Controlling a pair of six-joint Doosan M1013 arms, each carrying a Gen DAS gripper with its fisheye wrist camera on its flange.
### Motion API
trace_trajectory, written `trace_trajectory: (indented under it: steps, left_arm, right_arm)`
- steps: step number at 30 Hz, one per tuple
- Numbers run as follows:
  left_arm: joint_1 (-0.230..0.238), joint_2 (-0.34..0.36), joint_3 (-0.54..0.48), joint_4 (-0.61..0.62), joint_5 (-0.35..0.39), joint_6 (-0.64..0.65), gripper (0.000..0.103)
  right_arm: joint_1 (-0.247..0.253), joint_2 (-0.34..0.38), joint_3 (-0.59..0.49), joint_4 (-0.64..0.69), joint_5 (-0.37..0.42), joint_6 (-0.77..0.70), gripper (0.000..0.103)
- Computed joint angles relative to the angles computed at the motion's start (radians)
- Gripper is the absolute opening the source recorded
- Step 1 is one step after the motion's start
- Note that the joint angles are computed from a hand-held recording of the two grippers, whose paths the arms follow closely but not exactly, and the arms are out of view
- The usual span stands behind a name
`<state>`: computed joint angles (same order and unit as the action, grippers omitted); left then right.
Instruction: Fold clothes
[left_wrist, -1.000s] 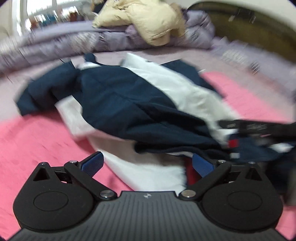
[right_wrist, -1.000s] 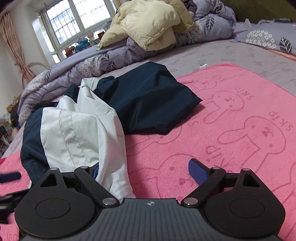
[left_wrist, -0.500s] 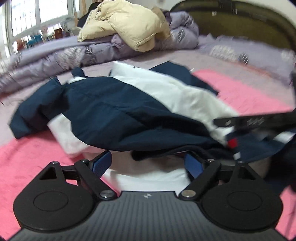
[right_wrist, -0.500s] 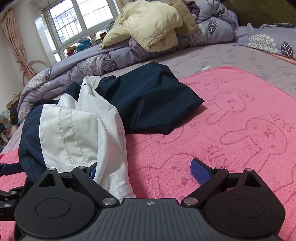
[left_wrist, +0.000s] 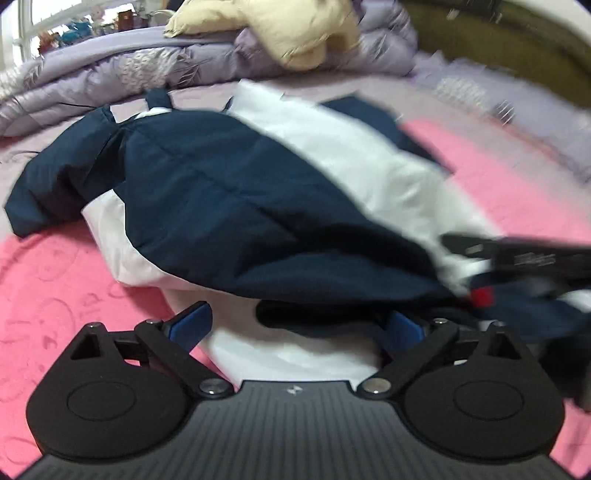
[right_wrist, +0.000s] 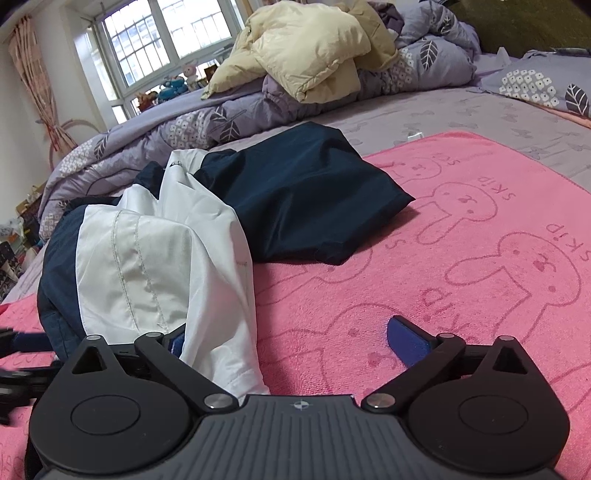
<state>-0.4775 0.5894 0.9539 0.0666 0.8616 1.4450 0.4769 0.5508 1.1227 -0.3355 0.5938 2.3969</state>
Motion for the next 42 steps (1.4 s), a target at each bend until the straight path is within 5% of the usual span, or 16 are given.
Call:
trace_trajectory:
  steps: [3,5,10,12,14,16,20,29,33,36,39,42]
  left_arm:
    - [-0.010,0.023,-0.024,0.057,0.006,0.003,0.098]
    - [-0.001,0.030,-0.025,-0.013,-0.003,0.075,0.081]
    - [-0.013,0.063,-0.070,0.016,0.013,0.101,0.067]
    - [-0.031,0.071,-0.083,0.092,0.021,0.031,0.056]
    - [-0.058,0.049,-0.044,0.243,0.004,-0.065,0.025]
    - [-0.065,0.018,0.004,0.339,-0.018,-0.164,0.010]
    - [-0.073,-0.049,0.108,0.567,-0.030,-0.416,0.009]
    - [-0.074,-0.296,0.426,0.970,0.081,-0.996,0.015]
    - [-0.097,-0.405,0.529,0.987,0.211,-1.162,0.015]
    - [-0.091,-0.457,0.582,0.892,0.292,-1.196,0.015]
    - [-0.045,-0.484,0.619,0.671,0.278,-1.211,0.015]
    - [-0.092,-0.478,0.631,0.764,0.320,-1.146,0.015]
  right_arm:
    - [0.000,-0.001,0.002,-0.002,-0.004,0.004,0.102]
    - [0.001,-0.002,0.001,-0.015,-0.002,0.021,0.102]
    - [0.003,-0.001,0.002,-0.042,-0.001,0.064,0.102]
    - [0.001,-0.006,0.012,-0.042,-0.015,0.080,0.102]
    - [0.003,-0.015,0.020,-0.063,-0.011,0.113,0.101]
    - [0.008,-0.036,0.037,-0.092,-0.010,0.149,0.101]
    - [0.030,-0.117,0.140,-0.216,-0.091,0.229,0.102]
    - [0.159,-0.194,0.255,-0.416,-0.194,0.108,0.102]
    - [0.181,-0.217,0.269,-0.397,-0.194,0.115,0.103]
    - [0.181,-0.231,0.274,-0.219,-0.153,-0.056,0.103]
    - [0.206,-0.231,0.273,-0.107,-0.100,-0.275,0.103]
    - [0.238,-0.223,0.271,-0.008,-0.100,-0.453,0.103]
